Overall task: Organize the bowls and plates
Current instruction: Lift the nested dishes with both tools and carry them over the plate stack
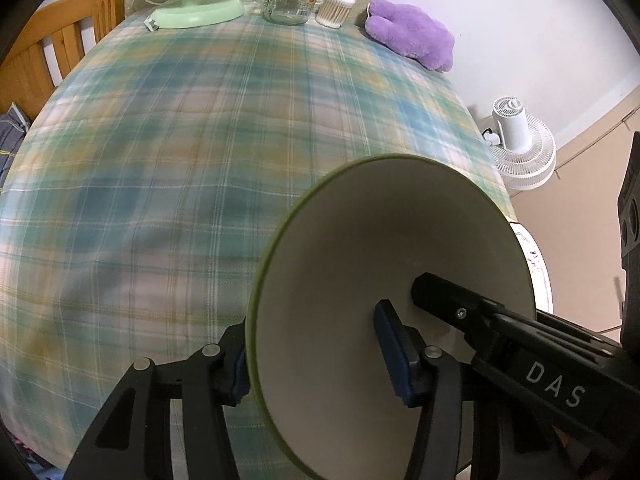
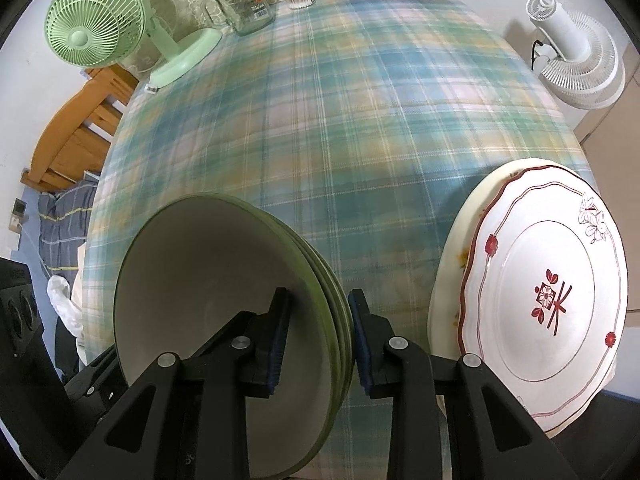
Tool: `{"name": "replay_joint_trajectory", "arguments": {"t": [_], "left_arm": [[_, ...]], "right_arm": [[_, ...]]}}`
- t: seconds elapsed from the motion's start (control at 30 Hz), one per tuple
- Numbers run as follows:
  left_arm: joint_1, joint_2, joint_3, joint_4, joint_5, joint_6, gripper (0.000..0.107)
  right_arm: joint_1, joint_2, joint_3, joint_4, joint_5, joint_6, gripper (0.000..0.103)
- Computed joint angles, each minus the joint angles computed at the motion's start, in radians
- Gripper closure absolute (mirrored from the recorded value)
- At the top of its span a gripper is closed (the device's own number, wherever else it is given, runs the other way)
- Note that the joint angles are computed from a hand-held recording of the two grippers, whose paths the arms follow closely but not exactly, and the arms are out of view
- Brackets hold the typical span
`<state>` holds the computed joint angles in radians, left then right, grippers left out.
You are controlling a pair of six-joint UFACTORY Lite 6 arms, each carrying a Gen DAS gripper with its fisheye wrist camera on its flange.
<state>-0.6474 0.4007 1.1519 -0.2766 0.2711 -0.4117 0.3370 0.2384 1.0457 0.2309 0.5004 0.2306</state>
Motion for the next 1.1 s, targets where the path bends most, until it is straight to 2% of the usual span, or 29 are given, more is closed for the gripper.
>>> {"name": "replay_joint_trajectory", "arguments": {"t": [0.23,0.53,0.83,1.1], "left_arm": [[0.01,-0.028,-0.003,-0.019,0.022,0.051,0.054],[0.005,-0.097,0.025,0.068,0.103,-0.015,0.054],[-0.102,-0.11,0.112,0.363,0.164,-0.361,0.055],[-0.235,-0.003,0.3,0.592,0.278,-0.752,0.055]], "right_arm": [[0.026,-0.02,0.004,-0.069,0.011,0.107,0.071],[0.058,-0.095,0.02,-0.13,0.068,0.225,0.071],[0.002,-0.239,-0.028,-0.103,0.112,0.157,0.071],[-0.177,-0.307,-0.034,0.055,0.2,-0.213,0.071]]}}
